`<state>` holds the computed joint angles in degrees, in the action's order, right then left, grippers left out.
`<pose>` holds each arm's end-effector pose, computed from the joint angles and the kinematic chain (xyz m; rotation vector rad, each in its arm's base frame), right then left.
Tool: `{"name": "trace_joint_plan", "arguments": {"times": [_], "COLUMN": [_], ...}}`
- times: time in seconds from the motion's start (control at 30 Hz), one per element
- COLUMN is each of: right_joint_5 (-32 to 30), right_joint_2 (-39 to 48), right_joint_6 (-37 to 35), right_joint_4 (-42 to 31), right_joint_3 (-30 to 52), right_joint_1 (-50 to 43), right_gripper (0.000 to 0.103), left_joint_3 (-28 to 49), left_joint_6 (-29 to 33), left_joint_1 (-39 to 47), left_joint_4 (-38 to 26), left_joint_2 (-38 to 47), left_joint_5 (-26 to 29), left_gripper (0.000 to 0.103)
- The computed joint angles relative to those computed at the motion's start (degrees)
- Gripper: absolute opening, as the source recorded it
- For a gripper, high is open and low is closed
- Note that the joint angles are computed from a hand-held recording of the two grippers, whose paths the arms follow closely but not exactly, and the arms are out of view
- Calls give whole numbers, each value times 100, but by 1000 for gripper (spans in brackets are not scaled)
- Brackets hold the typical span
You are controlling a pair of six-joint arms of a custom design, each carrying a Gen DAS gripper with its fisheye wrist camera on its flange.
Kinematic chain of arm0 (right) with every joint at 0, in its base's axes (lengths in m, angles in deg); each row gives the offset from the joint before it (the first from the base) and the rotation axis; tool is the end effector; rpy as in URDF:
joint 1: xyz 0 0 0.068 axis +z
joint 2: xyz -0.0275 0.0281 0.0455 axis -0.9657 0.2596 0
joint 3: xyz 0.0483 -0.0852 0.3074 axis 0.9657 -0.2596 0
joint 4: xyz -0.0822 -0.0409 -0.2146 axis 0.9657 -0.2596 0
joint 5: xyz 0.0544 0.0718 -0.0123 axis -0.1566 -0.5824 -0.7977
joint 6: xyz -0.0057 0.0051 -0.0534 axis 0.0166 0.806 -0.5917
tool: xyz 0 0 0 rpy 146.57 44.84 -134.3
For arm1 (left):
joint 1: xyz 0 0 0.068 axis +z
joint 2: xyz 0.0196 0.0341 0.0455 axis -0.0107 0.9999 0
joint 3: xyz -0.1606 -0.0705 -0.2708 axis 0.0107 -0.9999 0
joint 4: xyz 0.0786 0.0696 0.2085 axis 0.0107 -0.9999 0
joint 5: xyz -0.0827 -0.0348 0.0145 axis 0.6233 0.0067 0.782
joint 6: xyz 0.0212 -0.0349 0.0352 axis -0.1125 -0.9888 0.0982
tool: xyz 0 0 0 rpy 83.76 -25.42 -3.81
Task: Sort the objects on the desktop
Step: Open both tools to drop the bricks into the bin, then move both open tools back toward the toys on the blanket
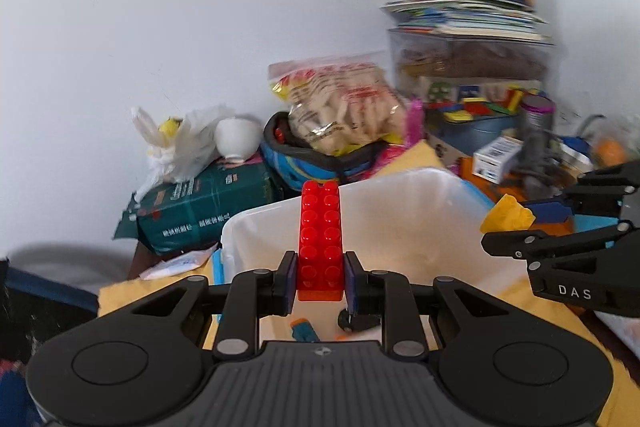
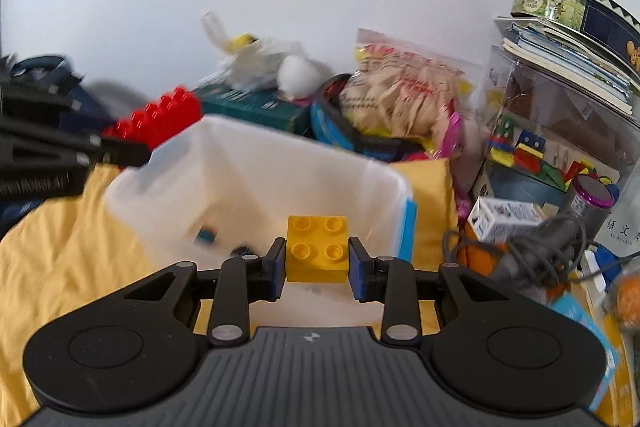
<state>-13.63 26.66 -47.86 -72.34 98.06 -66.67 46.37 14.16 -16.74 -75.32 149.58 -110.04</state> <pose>0.3574 0.0670 0.2279 -0.8809 1.9936 0.2959 0.2840 -0.0641 0.2404 -0.1988 2.1290 0.2767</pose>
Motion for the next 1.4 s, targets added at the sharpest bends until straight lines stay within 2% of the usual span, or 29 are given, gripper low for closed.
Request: {"name": "trace_joint_plan", "arguments": {"times": [0.1, 0.27, 0.3, 0.33, 0.37, 0.43, 0.53, 0.57, 0.6, 0.73, 0.93, 1.0, 1.17, 1.3, 1.33, 1.37, 1.4], "right_joint_5": [233, 586, 687, 734, 715, 599, 258, 150, 7, -420, -658, -654, -464, -433, -452, -473, -501], "right_joint_2": [295, 644, 712, 727, 705, 601, 359, 275, 155, -144, -151, -82, -6, -157, -212, -263, -325], "right_joint_6": [186, 279, 154, 66, 37, 27, 102, 100, 72, -295, -1161, -1484, -2197, -2432, -2442, -2435, -2453], "right_joint_4": [16, 14, -38, -52, 14, 72, 78, 103, 129, -17, -108, -78, -96, 25, 12, -27, -25], "right_joint_3": [344, 642, 693, 687, 623, 503, 281, 184, 27, -526, -1642, -1995, -2628, -2956, -2990, -2987, -3026], "right_joint_1": [223, 485, 541, 560, 550, 484, 268, 196, 90, -266, -710, -860, -1085, -1183, -1200, -1204, -1234], "right_gripper": [35, 39, 45, 46, 46, 46, 46, 46, 46, 46, 46, 46, 46, 46, 46, 46, 46], "left_joint_3": [163, 410, 351, 253, 167, -68, -614, -856, -1067, -1719, -2428, -2567, -2375, -2305, -2267, -2247, -2284], "left_joint_6": [-14, -287, -283, -217, -122, -23, -194, -325, -505, -1542, -3424, -3786, -3418, -2775, -2612, -2446, -2359], "left_joint_1": [200, 303, 296, 260, 218, 120, -81, -210, -373, -1095, -2156, -2507, -2686, -2314, -2212, -2069, -1917], "left_joint_4": [194, -184, -157, -99, -50, 4, 30, 42, -8, -461, -617, -438, -34, 717, 776, 833, 950], "left_joint_2": [464, 852, 790, 691, 585, 256, -465, -712, -910, -1206, -564, -392, 425, 1262, 1389, 1487, 1565], "left_joint_5": [207, 445, 498, 479, 450, 381, 375, 292, 166, -251, -284, -343, -573, -732, -644, -475, -317], "left_gripper": [27, 30, 33, 39, 44, 44, 53, 60, 63, 64, 63, 63, 60, 58, 52, 40, 34]}}
